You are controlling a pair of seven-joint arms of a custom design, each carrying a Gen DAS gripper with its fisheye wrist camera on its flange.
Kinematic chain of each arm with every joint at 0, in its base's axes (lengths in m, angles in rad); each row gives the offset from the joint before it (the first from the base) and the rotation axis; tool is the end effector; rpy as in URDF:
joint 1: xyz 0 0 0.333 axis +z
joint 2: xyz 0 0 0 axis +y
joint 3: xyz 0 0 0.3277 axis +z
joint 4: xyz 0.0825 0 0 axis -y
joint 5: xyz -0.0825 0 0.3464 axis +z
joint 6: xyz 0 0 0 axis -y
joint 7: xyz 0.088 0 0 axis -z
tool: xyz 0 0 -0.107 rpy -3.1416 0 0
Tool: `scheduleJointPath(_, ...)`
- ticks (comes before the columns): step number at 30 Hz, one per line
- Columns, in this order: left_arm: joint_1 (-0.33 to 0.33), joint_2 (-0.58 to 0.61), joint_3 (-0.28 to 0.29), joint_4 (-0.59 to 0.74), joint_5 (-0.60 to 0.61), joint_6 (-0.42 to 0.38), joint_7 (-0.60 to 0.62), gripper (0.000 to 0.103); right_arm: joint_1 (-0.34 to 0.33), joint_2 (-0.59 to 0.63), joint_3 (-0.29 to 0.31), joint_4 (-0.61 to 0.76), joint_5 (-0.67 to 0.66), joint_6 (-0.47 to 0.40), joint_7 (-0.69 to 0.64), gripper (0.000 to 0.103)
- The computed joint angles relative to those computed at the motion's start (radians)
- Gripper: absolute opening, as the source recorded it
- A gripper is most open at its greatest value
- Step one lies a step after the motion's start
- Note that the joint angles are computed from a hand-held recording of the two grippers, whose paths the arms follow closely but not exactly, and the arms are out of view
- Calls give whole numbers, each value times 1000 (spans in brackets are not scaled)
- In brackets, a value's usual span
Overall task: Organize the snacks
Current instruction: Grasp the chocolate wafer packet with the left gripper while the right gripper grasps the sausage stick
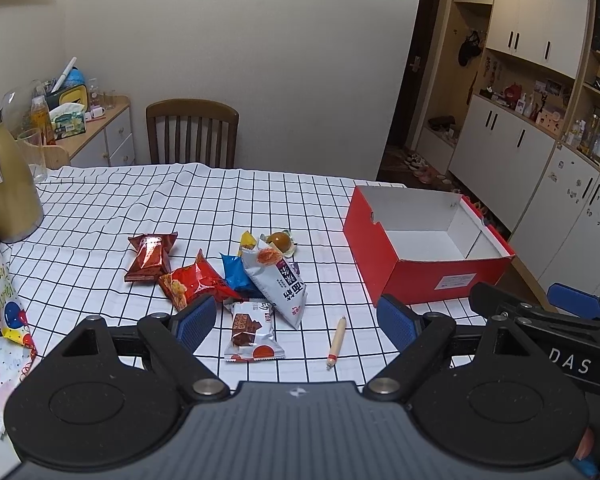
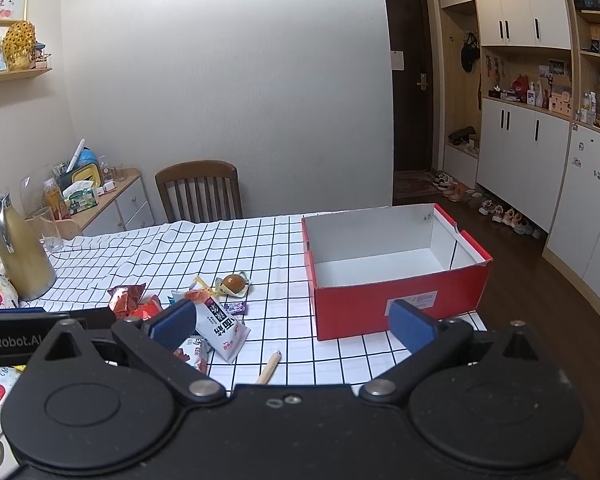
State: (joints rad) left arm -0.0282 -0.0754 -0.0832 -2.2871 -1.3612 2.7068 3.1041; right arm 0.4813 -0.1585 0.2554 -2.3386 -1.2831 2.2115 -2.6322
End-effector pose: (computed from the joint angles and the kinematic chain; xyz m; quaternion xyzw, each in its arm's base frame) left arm 0.4970 -0.0220 0.4507 -0.4597 0.7722 -0.4076 0.1620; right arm 0.3646 0.2923 0.4531 -0.4378 0.7470 -0.4047 0.2942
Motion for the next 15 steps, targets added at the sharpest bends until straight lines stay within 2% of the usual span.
scheduleJointPath(7, -13, 50, -24, 24, 16, 64, -49, 88, -22, 8, -25, -1, -32, 64, -17, 103)
scheduleJointPath(15, -18, 142, -63, 70, 81, 177, -167, 88, -77, 30, -73, -26, -118, 197, -22, 103)
